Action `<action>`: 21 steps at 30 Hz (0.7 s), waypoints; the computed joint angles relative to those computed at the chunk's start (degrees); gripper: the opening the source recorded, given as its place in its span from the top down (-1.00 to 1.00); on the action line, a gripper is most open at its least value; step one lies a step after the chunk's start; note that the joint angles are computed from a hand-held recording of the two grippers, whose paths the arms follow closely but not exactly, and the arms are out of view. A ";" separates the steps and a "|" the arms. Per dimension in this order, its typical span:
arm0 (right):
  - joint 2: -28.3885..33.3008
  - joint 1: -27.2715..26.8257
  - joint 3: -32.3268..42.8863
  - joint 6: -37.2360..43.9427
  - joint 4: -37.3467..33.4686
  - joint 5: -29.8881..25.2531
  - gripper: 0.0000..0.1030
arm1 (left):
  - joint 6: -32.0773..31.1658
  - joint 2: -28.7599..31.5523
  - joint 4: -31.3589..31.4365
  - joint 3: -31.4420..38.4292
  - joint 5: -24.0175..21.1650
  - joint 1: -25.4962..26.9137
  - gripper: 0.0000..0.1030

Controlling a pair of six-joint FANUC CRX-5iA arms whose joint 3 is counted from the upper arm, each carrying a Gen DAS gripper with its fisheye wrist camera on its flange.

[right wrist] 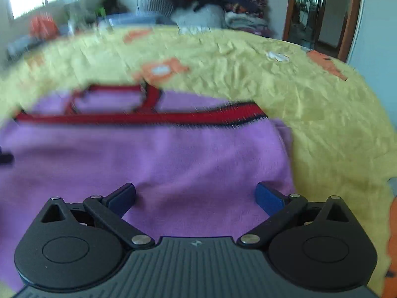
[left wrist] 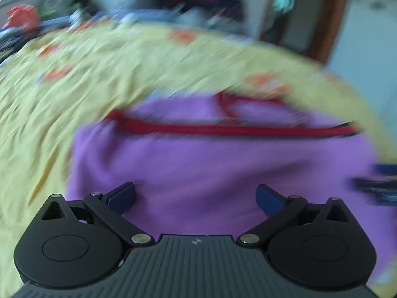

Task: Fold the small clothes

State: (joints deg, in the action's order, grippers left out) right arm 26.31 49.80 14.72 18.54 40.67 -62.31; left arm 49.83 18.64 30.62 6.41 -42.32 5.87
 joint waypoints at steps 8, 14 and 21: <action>-7.77 0.90 -9.74 -3.29 0.15 3.74 -1.00 | -5.15 -4.02 3.99 -4.44 -1.55 4.26 -1.00; -0.65 -3.84 1.06 3.22 -2.43 6.14 -1.00 | 1.60 4.13 4.90 6.22 0.35 1.95 -1.00; 6.31 -6.83 8.64 7.54 -3.18 5.22 -1.00 | 14.86 11.33 -11.94 17.23 1.14 -0.55 -1.00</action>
State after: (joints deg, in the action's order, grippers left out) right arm 32.63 42.97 23.36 26.08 37.49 -57.10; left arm 64.69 29.97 18.68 23.63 -41.18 5.32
